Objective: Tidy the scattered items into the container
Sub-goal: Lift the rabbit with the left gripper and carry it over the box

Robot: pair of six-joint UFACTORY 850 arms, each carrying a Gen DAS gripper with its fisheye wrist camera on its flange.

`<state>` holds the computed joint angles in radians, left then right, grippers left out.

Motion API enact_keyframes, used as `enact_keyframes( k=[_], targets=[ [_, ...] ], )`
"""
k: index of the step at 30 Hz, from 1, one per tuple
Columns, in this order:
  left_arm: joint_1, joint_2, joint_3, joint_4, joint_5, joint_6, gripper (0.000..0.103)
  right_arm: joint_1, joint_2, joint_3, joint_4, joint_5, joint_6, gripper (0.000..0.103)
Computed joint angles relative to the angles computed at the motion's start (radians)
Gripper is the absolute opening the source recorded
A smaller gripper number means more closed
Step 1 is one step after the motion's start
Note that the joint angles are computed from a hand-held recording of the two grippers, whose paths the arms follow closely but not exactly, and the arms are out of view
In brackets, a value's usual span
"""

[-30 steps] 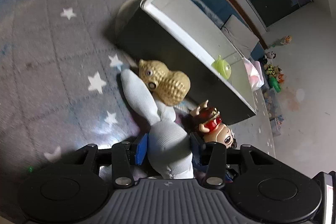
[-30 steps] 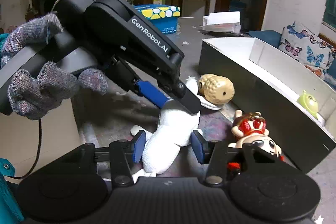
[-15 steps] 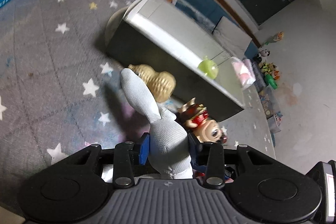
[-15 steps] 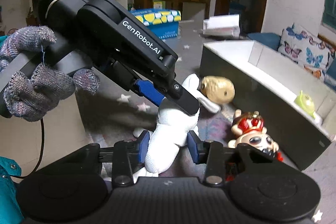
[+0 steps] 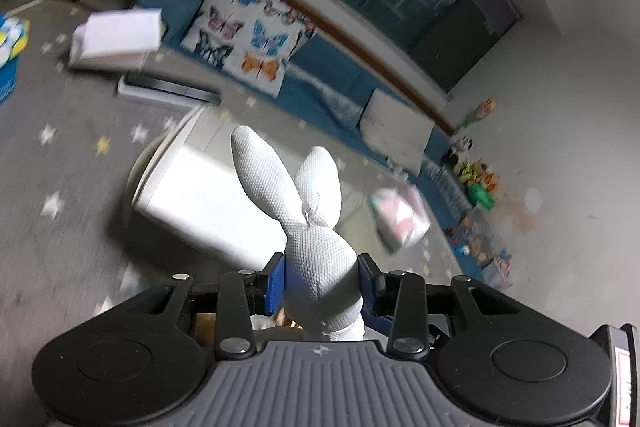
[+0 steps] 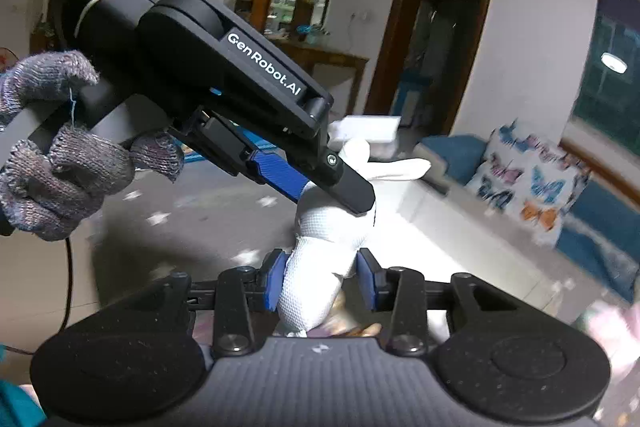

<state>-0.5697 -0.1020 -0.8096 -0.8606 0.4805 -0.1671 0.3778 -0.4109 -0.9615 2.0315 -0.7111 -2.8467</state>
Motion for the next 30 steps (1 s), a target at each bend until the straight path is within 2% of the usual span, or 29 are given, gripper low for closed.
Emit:
enact_keyframes(
  k=[8,15,21,25,30],
  targets=[
    [0.088,-0.099,-0.135,0.104,-0.017,-0.027,0.041,0.017,-0.107,-0.187,0.064,0.081,-0.015,0.037],
    [0.168,-0.205,-0.196,0.315,-0.042,-0.284,0.041,0.034,-0.224,-0.338,0.015,0.18,0.029,0.037],
    [0.207,-0.27,-0.226,0.409,-0.083,-0.409,0.041,0.042,-0.322,-0.458,-0.145,0.258,0.22,0.037],
    [0.221,-0.297,-0.235,0.454,-0.088,-0.468,0.042,0.052,-0.357,-0.491,-0.159,0.299,0.28,0.038],
    [0.227,-0.305,-0.235,0.484,-0.115,-0.501,0.043,0.046,-0.383,-0.521,-0.289,0.291,0.449,0.039]
  ],
)
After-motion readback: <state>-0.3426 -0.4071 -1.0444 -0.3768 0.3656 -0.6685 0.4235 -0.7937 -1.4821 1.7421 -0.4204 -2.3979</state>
